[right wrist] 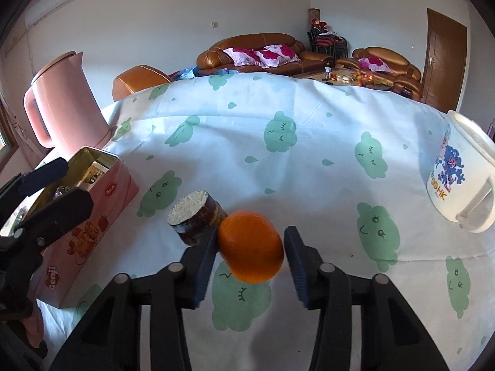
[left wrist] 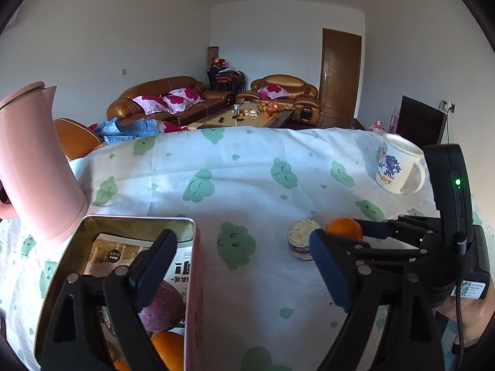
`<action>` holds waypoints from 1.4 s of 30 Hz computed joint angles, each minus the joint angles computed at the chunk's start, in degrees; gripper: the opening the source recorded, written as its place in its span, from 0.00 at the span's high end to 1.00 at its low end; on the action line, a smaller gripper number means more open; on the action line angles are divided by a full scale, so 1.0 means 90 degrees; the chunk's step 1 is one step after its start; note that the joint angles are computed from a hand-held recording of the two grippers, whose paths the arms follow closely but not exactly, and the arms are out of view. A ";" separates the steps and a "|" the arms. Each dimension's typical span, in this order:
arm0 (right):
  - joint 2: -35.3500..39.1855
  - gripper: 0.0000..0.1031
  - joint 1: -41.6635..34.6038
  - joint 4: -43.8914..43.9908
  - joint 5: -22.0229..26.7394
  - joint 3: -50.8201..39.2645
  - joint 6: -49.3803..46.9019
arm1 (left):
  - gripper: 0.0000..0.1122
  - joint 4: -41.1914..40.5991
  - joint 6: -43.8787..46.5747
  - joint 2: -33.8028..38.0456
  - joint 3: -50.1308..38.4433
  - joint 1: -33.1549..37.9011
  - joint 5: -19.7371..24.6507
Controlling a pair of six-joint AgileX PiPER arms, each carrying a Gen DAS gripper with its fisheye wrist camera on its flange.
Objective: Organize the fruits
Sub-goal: 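Grasp the cake roll with the left tool while the right tool grasps an orange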
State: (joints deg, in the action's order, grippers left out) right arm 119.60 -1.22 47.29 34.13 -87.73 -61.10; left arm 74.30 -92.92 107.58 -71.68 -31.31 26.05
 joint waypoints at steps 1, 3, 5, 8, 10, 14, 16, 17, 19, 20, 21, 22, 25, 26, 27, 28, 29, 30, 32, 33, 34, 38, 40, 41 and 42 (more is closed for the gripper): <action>-0.0036 0.58 0.0003 0.0007 -0.0023 0.0054 -0.0053 | 0.20 -0.0068 0.0080 0.0028 -0.0042 -0.0003 -0.0030; -0.0084 0.58 0.0004 0.0045 -0.0084 0.0141 -0.0124 | 0.20 -0.0136 0.0178 0.0099 -0.0140 -0.0039 0.0013; -0.0126 0.58 -0.0026 0.0083 -0.0205 0.0217 -0.0068 | 0.20 -0.0410 0.0494 0.0217 -0.0307 -0.0051 0.0010; -0.0192 0.59 -0.0126 0.0111 -0.0537 0.0327 0.0088 | 0.20 -0.1114 0.1202 0.0459 -0.0639 0.0005 -0.0105; -0.0243 0.59 -0.0185 -0.0053 -0.0860 0.0397 0.0258 | 0.20 -0.1587 0.1677 0.0651 -0.0901 0.0027 -0.0141; -0.0136 0.59 -0.0389 -0.0117 -0.0783 0.0210 0.0515 | 0.21 -0.2916 0.3099 0.1146 -0.1667 0.0064 -0.0077; -0.0152 0.59 -0.0406 -0.0082 -0.0784 0.0217 0.0482 | 0.24 -0.3637 0.3852 0.1386 -0.2070 0.0089 -0.0001; -0.0162 0.59 -0.0400 -0.0076 -0.0803 0.0223 0.0474 | 0.25 -0.3887 0.4129 0.1509 -0.2264 0.0092 0.0063; -0.0166 0.58 -0.0393 -0.0074 -0.0832 0.0215 0.0508 | 0.31 -0.4261 0.4584 0.1720 -0.2599 0.0097 0.0188; -0.0145 0.58 -0.0419 -0.0051 -0.0774 0.0180 0.0512 | 0.33 -0.4524 0.4845 0.1817 -0.2751 0.0127 0.0228; -0.0117 0.58 -0.0442 -0.0032 -0.0710 0.0135 0.0527 | 0.37 -0.4857 0.5154 0.1917 -0.2904 0.0176 0.0265; -0.0116 0.58 -0.0453 -0.0009 -0.0691 0.0140 0.0530 | 0.41 -0.5180 0.5417 0.1985 -0.3001 0.0233 0.0264; -0.0088 0.58 -0.0485 0.0057 -0.0636 0.0113 0.0511 | 0.55 -0.5772 0.6002 0.2203 -0.3306 0.0324 0.0375; -0.0083 0.58 -0.0490 0.0069 -0.0621 0.0106 0.0501 | 0.57 -0.5958 0.6185 0.2239 -0.3350 0.0345 0.0372; -0.0075 0.58 -0.0493 0.0063 -0.0592 0.0090 0.0501 | 0.61 -0.6175 0.6366 0.2225 -0.3294 0.0376 0.0280; -0.0064 0.58 -0.0499 0.0076 -0.0560 0.0080 0.0476 | 0.61 -0.6137 0.6316 0.2211 -0.3259 0.0368 0.0242; -0.0063 0.58 -0.0502 0.0083 -0.0549 0.0078 0.0464 | 0.61 -0.6059 0.6278 0.2199 -0.3238 0.0352 0.0235; -0.0068 0.58 -0.0509 0.0127 -0.0546 0.0087 0.0419 | 0.61 -0.5984 0.6239 0.2183 -0.3209 0.0335 0.0219; -0.0064 0.58 -0.0508 0.0189 -0.0521 0.0084 0.0342 | 0.61 -0.5926 0.6200 0.2165 -0.3179 0.0322 0.0196; -0.0060 0.58 -0.0510 0.0194 -0.0518 0.0080 0.0328 | 0.61 -0.5904 0.6176 0.2149 -0.3152 0.0320 0.0177; -0.0060 0.58 -0.0523 0.0243 -0.0500 0.0083 0.0278 | 0.62 -0.5841 0.6102 0.2119 -0.3102 0.0318 0.0147; -0.0080 0.58 -0.0554 0.0432 -0.0493 0.0128 0.0104 | 0.63 -0.5633 0.5884 0.2044 -0.2973 0.0307 0.0037; -0.0142 0.58 -0.0584 0.0720 -0.0514 0.0238 -0.0207 | 0.63 -0.5383 0.5652 0.1986 -0.2868 0.0275 -0.0025; -0.0179 0.58 -0.0588 0.0840 -0.0546 0.0300 -0.0343 | 0.63 -0.5270 0.5566 0.1971 -0.2847 0.0255 -0.0052; -0.0210 0.58 -0.0583 0.0914 -0.0579 0.0350 -0.0433 | 0.63 -0.5125 0.5453 0.1968 -0.2847 0.0231 -0.0049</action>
